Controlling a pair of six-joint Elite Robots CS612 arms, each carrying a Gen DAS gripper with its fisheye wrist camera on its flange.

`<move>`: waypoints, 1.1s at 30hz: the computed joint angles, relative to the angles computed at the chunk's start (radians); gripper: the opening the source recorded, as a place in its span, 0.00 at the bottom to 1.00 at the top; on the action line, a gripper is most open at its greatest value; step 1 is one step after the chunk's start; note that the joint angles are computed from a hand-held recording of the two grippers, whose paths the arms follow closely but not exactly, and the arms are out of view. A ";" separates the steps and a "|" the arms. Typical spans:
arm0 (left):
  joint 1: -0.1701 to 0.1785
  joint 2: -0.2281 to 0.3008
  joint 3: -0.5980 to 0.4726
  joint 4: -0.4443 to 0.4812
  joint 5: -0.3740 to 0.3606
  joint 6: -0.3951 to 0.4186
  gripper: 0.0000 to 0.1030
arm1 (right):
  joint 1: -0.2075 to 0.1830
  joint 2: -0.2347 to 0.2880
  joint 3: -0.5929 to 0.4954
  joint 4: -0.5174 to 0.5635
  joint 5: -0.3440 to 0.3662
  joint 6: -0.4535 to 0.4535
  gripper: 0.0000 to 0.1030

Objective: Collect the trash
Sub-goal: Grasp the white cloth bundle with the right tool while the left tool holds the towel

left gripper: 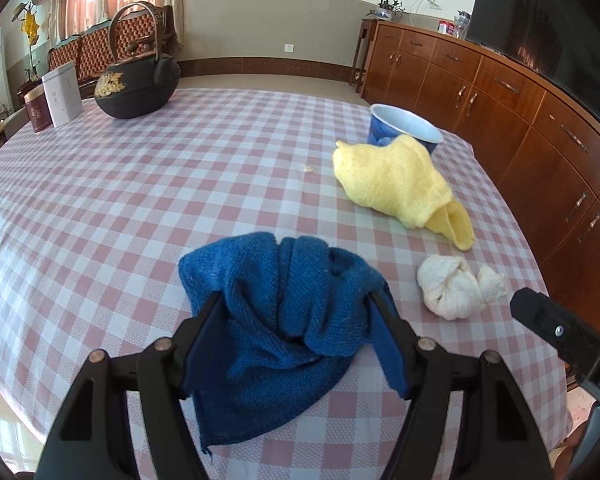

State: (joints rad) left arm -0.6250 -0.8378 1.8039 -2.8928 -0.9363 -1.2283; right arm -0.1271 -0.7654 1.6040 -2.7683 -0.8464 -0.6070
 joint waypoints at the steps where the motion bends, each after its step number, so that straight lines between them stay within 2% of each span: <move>1: 0.003 0.000 0.002 -0.006 -0.001 -0.001 0.69 | 0.006 0.002 -0.005 0.005 -0.001 0.000 0.62; 8: 0.019 0.008 0.012 -0.069 -0.012 0.022 0.69 | 0.043 0.029 -0.046 0.048 -0.029 0.004 0.62; 11: 0.022 0.012 0.013 -0.095 -0.027 0.039 0.62 | 0.052 0.031 -0.043 0.033 -0.038 -0.010 0.62; 13: 0.021 0.013 0.014 -0.101 -0.024 0.042 0.56 | 0.054 0.032 -0.037 0.007 -0.043 -0.020 0.52; 14: 0.021 0.013 0.013 -0.100 -0.025 0.043 0.52 | 0.056 0.032 -0.037 0.009 -0.045 -0.033 0.40; 15: 0.022 0.014 0.012 -0.104 -0.026 0.045 0.48 | 0.056 0.032 -0.037 0.016 -0.046 -0.044 0.34; 18: 0.023 0.016 0.012 -0.122 -0.038 0.053 0.40 | 0.054 0.032 -0.031 0.007 -0.039 -0.060 0.32; 24: 0.016 0.015 0.019 -0.160 -0.030 0.056 0.31 | 0.039 0.024 -0.016 -0.021 -0.009 -0.055 0.28; 33: -0.011 0.011 0.007 -0.224 -0.035 0.116 0.31 | -0.022 0.001 -0.002 -0.024 0.016 -0.033 0.28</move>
